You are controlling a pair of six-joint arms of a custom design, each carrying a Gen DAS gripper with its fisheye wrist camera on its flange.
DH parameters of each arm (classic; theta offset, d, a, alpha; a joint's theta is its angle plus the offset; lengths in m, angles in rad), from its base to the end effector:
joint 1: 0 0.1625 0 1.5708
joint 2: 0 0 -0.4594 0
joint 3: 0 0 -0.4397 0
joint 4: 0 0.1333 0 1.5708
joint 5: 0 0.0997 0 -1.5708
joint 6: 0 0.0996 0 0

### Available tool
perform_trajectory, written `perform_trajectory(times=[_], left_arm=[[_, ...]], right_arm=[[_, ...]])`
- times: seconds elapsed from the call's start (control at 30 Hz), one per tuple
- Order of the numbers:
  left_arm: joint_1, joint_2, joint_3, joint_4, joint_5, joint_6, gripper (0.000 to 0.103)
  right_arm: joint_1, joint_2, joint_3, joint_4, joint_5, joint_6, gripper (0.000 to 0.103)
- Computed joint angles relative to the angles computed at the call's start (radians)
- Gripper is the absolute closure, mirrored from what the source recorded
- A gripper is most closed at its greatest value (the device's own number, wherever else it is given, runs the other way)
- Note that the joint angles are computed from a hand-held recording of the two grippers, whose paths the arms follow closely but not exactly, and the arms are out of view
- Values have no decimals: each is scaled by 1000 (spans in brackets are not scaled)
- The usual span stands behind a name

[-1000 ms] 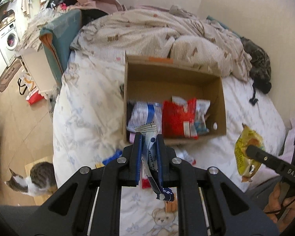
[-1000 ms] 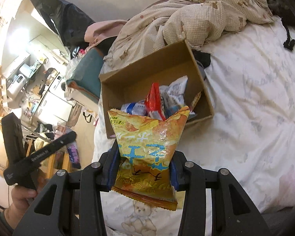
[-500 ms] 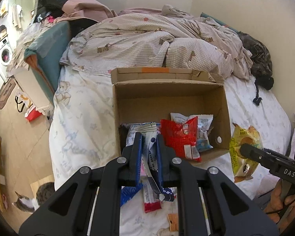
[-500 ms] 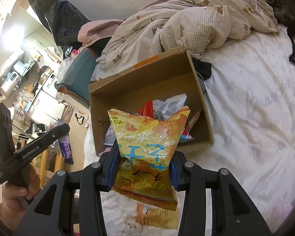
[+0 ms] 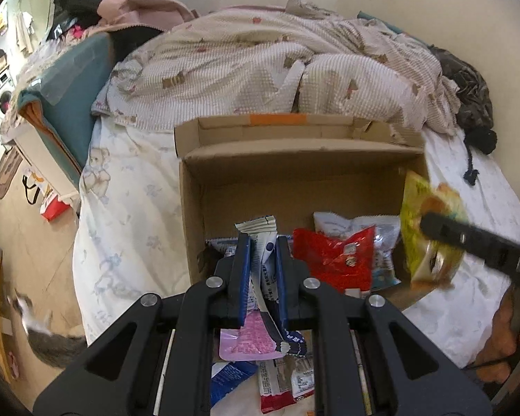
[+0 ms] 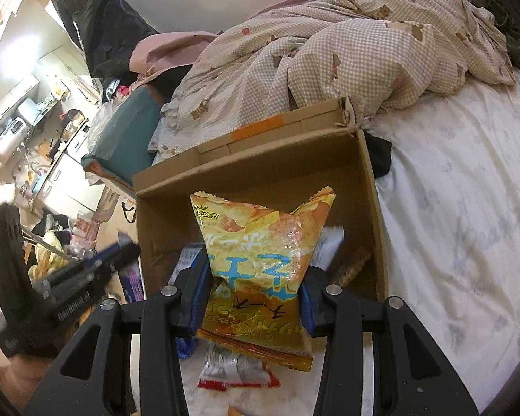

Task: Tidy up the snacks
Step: 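Carry the yellow chip bag and white-blue strip over the box, then open both tools to drop the snacks into the box, then withdraw both tools from the box toward the remaining snacks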

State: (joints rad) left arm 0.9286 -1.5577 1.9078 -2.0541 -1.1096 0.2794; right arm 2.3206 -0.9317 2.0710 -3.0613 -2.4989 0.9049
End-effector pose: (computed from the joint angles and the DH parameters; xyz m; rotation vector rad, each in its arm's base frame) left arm -0.1750 -0.5306 0.3959 1.1615 2.4345 -0.2912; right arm 0.4291 -0.3821 0.1101 -0.4123 -2.4591 1.2133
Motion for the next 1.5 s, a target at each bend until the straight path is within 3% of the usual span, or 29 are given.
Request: perform_trajectory(times=[0.17, 0.3, 0.53, 0.57, 0.63, 0.67, 0.7, 0.87, 0.9, 0.97, 1.03, 1.23, 1.5], left_arm=[[13, 22, 12, -52, 30, 25, 92], [21, 37, 9, -73, 28, 28, 92], [27, 53, 1, -105, 5, 5, 90], [24, 56, -3, -90, 12, -1, 83], [18, 59, -8, -64, 23, -10, 54], [18, 57, -7, -62, 21, -11, 35], [18, 52, -3, -71, 16, -9, 27], [19, 43, 4, -88, 13, -1, 27], [21, 44, 2, -87, 13, -7, 27], [28, 47, -6, -80, 7, -28, 27], [37, 49, -16, -75, -5, -44, 27], [51, 48, -26, -109, -10, -57, 27], [61, 50, -38, -110, -4, -75, 27]], right_arm=[[-83, -14, 18, -62, 135, -52, 57], [-108, -13, 10, -13, 136, -28, 56], [-111, -19, 24, -37, 129, -25, 56], [-113, -21, 27, -44, 134, -26, 56], [-114, -21, 30, -52, 138, -22, 56], [-115, -20, 32, -58, 140, -21, 56], [-116, -19, 30, -59, 141, -20, 56], [-111, -18, 26, -56, 132, -26, 51], [-110, -17, 24, -62, 130, -32, 47], [-102, -11, 16, -70, 108, -40, 26], [-86, -4, 11, -85, 58, -49, 20], [-56, -25, 31, -152, -21, -55, 20], [-69, -47, 54, -139, 8, -11, 20]])
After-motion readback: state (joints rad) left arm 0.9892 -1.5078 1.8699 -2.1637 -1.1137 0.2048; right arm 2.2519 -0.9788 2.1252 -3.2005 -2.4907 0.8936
